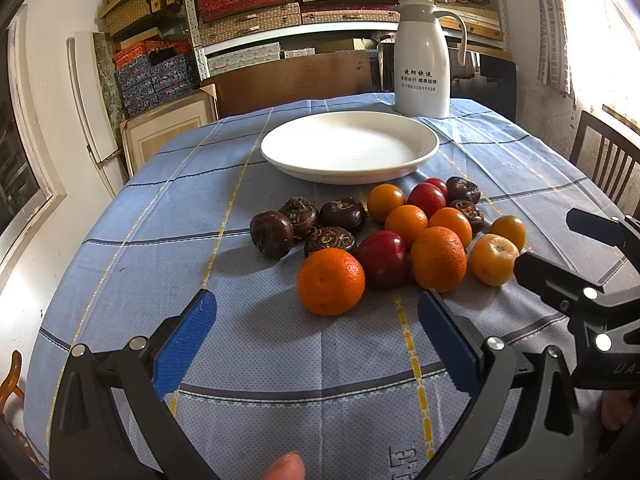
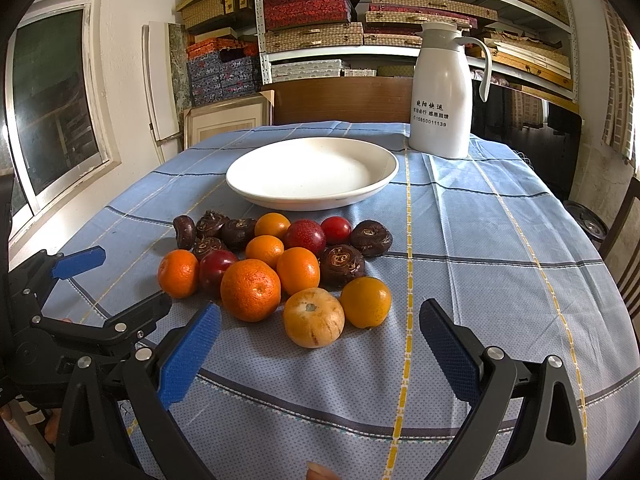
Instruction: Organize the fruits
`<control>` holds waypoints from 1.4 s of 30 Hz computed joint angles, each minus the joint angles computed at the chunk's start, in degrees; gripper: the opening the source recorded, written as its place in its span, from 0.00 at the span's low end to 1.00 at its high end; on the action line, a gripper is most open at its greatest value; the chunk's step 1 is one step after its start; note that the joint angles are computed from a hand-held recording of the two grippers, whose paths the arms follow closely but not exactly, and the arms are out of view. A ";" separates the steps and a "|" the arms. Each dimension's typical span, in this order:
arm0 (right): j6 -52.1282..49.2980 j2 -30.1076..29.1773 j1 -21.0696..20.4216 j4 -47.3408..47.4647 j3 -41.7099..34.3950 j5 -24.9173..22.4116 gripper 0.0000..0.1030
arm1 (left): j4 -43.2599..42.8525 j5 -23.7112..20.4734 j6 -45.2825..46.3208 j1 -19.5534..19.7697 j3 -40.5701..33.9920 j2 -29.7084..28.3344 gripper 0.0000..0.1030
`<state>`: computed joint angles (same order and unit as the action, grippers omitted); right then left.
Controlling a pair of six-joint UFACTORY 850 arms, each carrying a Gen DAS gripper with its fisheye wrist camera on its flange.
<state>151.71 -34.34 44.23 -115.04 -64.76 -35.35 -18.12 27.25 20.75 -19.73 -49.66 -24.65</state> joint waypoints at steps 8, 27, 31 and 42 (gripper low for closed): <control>0.03 -0.05 -0.02 -0.03 -0.02 0.02 0.97 | 0.07 0.19 -0.13 -0.07 -0.14 -0.36 0.96; -0.66 0.00 0.01 0.80 -0.13 0.74 0.97 | -0.01 0.07 -0.08 -0.19 -0.35 -0.62 0.96; -1.48 -0.29 -0.33 0.86 -0.53 2.35 0.97 | 0.25 -0.71 -0.22 -0.22 -0.71 -0.98 0.96; -27.92 -1.61 -4.61 23.73 -3.07 17.30 0.97 | 0.57 -20.73 1.37 3.21 -9.83 -6.13 0.96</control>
<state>123.78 -35.95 39.62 -91.31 -67.83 -18.05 -17.54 6.51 22.12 -16.52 -59.50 -30.78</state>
